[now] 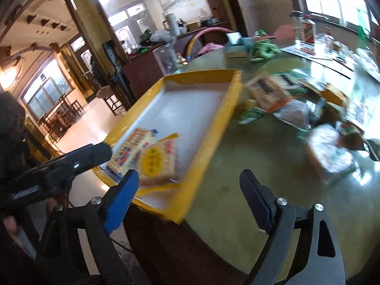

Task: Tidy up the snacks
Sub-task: 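Carry both cracker packs to the yellow tray and release them inside, then grasp the round biscuit pack with the left tool while the right grasps a green snack bag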

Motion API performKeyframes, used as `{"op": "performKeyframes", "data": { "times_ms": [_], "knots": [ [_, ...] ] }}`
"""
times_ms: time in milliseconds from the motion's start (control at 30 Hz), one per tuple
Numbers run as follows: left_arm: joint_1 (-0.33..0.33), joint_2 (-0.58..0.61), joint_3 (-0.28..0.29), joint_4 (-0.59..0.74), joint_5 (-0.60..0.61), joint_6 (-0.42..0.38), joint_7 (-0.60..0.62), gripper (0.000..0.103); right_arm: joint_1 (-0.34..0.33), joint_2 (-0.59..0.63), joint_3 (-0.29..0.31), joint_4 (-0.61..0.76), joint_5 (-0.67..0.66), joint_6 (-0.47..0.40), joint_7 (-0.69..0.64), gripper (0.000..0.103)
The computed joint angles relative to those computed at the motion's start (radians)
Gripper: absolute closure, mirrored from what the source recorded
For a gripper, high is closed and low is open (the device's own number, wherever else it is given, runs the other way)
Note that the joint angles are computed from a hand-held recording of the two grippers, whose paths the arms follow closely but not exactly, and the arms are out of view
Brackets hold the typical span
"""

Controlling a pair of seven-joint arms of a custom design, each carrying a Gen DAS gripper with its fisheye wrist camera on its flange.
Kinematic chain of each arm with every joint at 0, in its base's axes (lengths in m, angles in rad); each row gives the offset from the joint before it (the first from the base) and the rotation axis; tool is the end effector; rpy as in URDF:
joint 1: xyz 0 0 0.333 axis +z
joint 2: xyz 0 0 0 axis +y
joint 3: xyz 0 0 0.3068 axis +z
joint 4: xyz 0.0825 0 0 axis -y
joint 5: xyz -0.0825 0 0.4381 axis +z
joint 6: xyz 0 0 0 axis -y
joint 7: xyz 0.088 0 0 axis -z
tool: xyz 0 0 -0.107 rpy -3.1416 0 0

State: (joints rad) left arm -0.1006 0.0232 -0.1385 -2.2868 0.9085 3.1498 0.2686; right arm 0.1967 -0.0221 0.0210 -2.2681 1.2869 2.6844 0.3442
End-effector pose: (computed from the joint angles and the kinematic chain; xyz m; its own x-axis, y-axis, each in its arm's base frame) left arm 0.5511 -0.2063 0.3728 0.0269 -0.9561 0.2918 -0.6941 -0.2279 -0.6828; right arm 0.5729 0.0956 0.3548 0.4590 -0.8259 -0.3275 -0.7226 -0.1325 -0.6785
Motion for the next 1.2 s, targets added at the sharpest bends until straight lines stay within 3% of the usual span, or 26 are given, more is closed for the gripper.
{"op": "performKeyframes", "data": {
  "times_ms": [167,233,433,700,967,1067,1200],
  "knots": [
    [-0.042,0.035,-0.028,0.043,-0.023,-0.006,0.044,0.022,-0.066,-0.009,-0.056,-0.003,-0.049,-0.172,0.026,0.016],
    [-0.029,0.056,-0.079,0.044,-0.186,-0.004,0.193,0.022,-0.087,-0.015,-0.066,-0.010,-0.069,-0.195,0.031,0.016],
    [-0.069,0.096,-0.104,0.067,-0.328,-0.029,0.330,0.022,-0.149,-0.035,-0.101,-0.030,-0.109,-0.207,0.032,0.016],
    [-0.076,0.148,-0.145,0.117,-0.456,-0.047,0.457,0.022,-0.224,-0.068,-0.147,-0.069,-0.074,-0.089,0.056,0.023],
    [-0.077,0.205,-0.179,0.181,-0.531,-0.098,0.553,0.022,-0.251,-0.077,-0.146,-0.131,-0.080,0.181,0.292,0.028],
    [-0.060,0.233,-0.208,0.214,-0.574,-0.119,0.606,0.022,-0.267,-0.023,-0.155,-0.095,-0.160,0.174,0.421,0.028],
    [-0.050,0.304,-0.228,0.298,-0.618,-0.151,0.676,0.022,-0.291,0.063,-0.153,-0.010,-0.208,0.099,0.498,0.027]
  ]
}}
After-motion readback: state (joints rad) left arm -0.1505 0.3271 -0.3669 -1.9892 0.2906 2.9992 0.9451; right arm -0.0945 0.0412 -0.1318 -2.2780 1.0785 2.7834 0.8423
